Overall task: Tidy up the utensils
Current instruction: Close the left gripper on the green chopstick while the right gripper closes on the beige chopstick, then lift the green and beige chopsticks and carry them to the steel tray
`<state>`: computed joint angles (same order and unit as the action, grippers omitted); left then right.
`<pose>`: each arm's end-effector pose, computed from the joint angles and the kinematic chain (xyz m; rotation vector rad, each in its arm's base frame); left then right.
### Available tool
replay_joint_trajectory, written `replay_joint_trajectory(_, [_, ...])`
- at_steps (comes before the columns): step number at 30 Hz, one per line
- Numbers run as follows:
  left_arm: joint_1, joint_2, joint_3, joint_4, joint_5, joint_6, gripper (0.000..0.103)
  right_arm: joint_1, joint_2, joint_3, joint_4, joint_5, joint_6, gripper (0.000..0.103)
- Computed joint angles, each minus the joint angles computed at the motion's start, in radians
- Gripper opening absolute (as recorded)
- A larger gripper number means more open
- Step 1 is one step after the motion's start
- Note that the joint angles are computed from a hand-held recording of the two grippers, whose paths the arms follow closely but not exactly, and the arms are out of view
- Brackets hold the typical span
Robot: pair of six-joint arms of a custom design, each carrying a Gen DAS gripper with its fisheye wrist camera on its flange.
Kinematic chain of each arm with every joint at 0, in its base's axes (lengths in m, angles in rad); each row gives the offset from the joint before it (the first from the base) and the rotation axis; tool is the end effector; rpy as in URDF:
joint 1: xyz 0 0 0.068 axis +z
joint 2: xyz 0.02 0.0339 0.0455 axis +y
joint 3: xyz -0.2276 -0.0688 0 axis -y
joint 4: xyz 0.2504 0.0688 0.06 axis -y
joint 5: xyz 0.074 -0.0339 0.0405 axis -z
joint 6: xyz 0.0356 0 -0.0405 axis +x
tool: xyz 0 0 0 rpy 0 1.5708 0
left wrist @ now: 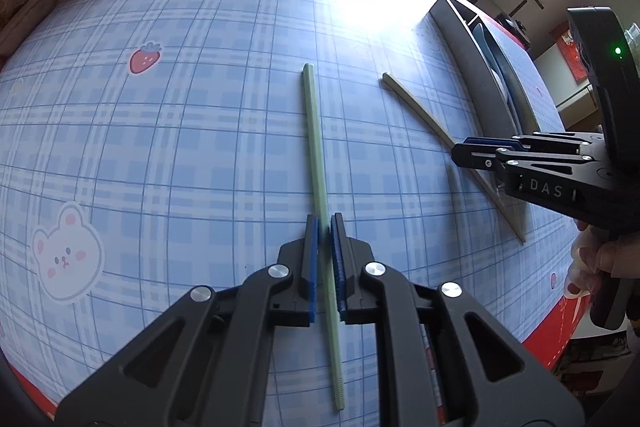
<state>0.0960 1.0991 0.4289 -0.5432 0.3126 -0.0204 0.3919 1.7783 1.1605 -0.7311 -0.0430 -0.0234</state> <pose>0.1880 0.0071 0.1067 -0.0817 2.7449 -0.4135 0.3043 0.1274 0.1332 -0.6107 2.8645 0.1217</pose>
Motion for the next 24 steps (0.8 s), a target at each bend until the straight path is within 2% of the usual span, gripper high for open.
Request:
replay_joint_trajectory(3, [0.003,-0.005,-0.002,-0.003,-0.001,0.003,0.013,0.000,-0.015,-0.018,-0.007,-0.039,0.025,0.009])
replay_joint_trajectory(13, [-0.006,-0.008,-0.004,0.000,-0.012,-0.003,0.013,0.016,-0.135,-0.175,0.059,-0.138,0.169,0.007])
replay_joint_trajectory(18, [-0.006,-0.001,-0.001,0.002,-0.011,-0.001,0.013,0.072,-0.218,-0.268,0.093,-0.107,0.168,0.008])
replay_joint_trajectory(24, [-0.003,0.001,-0.001,0.003,-0.009,0.007,0.013,0.105,-0.267,-0.315,0.133,-0.051,0.124,0.008])
